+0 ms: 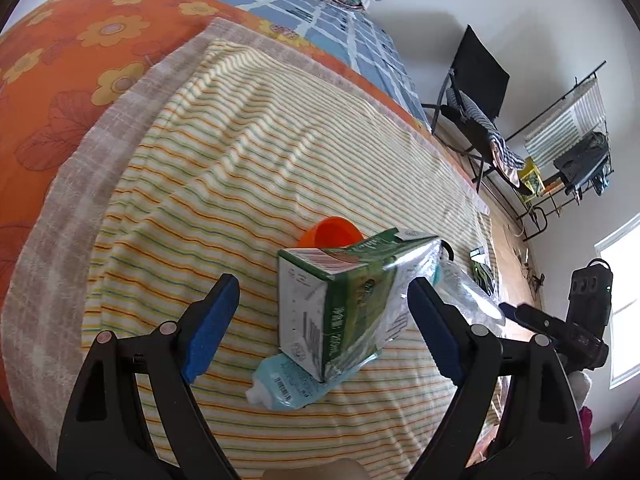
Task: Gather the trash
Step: 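Grasp the green milk carton with the left tool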
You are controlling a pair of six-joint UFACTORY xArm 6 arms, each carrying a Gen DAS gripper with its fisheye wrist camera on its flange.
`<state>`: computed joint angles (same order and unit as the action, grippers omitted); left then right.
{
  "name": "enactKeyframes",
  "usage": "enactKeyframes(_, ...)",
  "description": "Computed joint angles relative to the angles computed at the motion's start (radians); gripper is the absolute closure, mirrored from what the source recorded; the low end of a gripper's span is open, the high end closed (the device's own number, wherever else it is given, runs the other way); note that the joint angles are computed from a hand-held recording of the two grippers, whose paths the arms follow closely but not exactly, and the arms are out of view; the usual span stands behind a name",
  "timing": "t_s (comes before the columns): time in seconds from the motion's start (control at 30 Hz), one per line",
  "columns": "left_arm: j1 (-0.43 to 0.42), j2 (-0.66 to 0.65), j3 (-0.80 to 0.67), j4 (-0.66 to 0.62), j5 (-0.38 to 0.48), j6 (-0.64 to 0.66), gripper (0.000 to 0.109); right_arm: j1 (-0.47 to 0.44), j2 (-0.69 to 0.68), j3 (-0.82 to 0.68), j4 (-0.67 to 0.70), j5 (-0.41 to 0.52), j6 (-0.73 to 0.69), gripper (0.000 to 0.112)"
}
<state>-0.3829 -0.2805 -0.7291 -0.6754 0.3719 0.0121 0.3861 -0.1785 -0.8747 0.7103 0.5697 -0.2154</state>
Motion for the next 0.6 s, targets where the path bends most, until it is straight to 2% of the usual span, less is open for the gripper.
enactKeyframes(0.13, -0.016, -0.006, 0.002, 0.041, -0.014, -0.018, 0.02, 0.003, -0.015, -0.005, 0.057, 0.107, -0.041, 0.021)
enactKeyframes(0.2, -0.023, -0.013, 0.004, 0.031, -0.012, -0.008, 0.02, 0.023, -0.013, -0.021, 0.011, 0.141, -0.047, 0.021)
enactKeyframes(0.27, -0.031, -0.017, 0.006, 0.053, -0.016, -0.019, 0.02, 0.055, -0.021, -0.019, -0.106, 0.112, 0.002, 0.021)
enactKeyframes(0.37, -0.041, -0.022, 0.009, 0.086, -0.021, -0.036, 0.02, 0.099, -0.02, -0.013, -0.352, 0.038, 0.147, 0.021)
enactKeyframes(0.43, -0.049, -0.027, 0.014, 0.097, -0.027, -0.043, 0.021, 0.11, -0.008, -0.012, -0.415, 0.008, 0.172, 0.021)
enactKeyframes(0.57, -0.07, -0.045, 0.017, 0.113, -0.021, -0.043, 0.032, 0.135, 0.026, -0.025, -0.469, -0.012, 0.173, 0.021)
enactKeyframes(0.6, -0.076, -0.053, 0.02, 0.126, -0.023, -0.046, 0.033, 0.145, 0.039, -0.029, -0.527, -0.022, 0.21, 0.021)
